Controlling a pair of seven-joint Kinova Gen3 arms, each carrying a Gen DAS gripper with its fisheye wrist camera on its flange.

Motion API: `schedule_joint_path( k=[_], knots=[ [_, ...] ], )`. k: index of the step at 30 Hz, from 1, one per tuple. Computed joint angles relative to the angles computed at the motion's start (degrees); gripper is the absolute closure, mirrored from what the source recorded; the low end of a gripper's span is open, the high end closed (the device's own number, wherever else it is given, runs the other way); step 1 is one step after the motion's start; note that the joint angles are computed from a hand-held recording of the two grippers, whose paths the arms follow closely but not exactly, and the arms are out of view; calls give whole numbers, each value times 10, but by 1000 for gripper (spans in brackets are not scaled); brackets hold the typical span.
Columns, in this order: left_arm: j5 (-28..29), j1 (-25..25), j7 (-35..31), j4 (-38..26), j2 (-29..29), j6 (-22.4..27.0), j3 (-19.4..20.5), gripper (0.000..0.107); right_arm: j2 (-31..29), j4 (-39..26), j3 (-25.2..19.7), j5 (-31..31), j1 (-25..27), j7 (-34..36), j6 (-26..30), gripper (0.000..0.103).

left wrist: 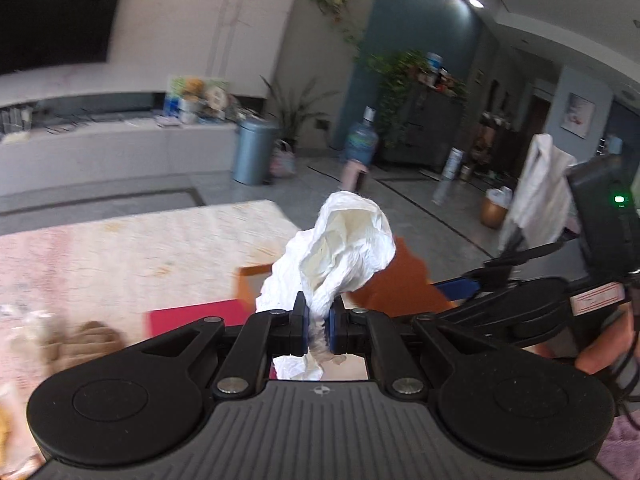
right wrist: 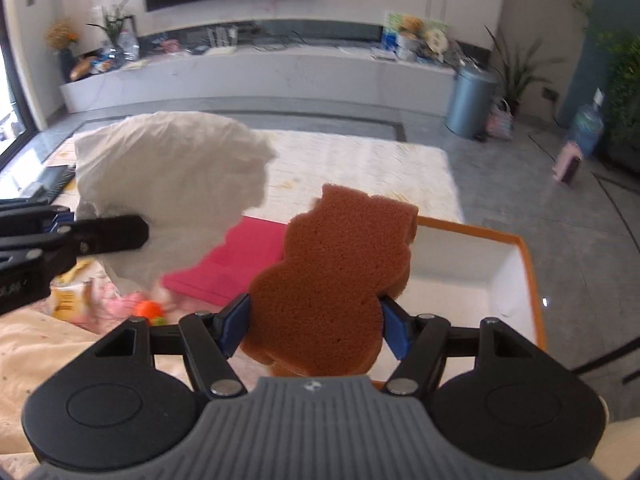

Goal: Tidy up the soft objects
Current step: 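Carry the white tissue and brown sponge with both grippers over the orange box, then open both grippers to drop the tissue and sponge into the box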

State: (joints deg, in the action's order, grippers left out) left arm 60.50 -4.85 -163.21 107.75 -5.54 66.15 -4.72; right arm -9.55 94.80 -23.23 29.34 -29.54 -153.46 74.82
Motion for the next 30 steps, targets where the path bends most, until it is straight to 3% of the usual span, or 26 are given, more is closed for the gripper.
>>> schedule_joint_path(
  k=[4, 11, 20, 26, 30],
  knots=[
    [-32, 36, 52, -27, 40, -41, 47, 98, 4, 20, 30, -12, 20, 33, 1, 36],
    [-163, 89, 181, -88, 123, -80, 101, 98, 28, 61, 104, -99, 68, 122, -72, 36],
    [-289, 134, 312, -151, 200, -83, 137, 98, 62, 105, 155, -205, 117, 251, -147, 35],
    [-345, 151, 357, -164, 222, -84, 146, 96, 84, 118, 171, -260, 140, 319, -174, 35],
    [-353, 151, 357, -159, 223, -93, 153, 96, 94, 120, 174, -267, 148, 335, -181, 32]
  ],
)
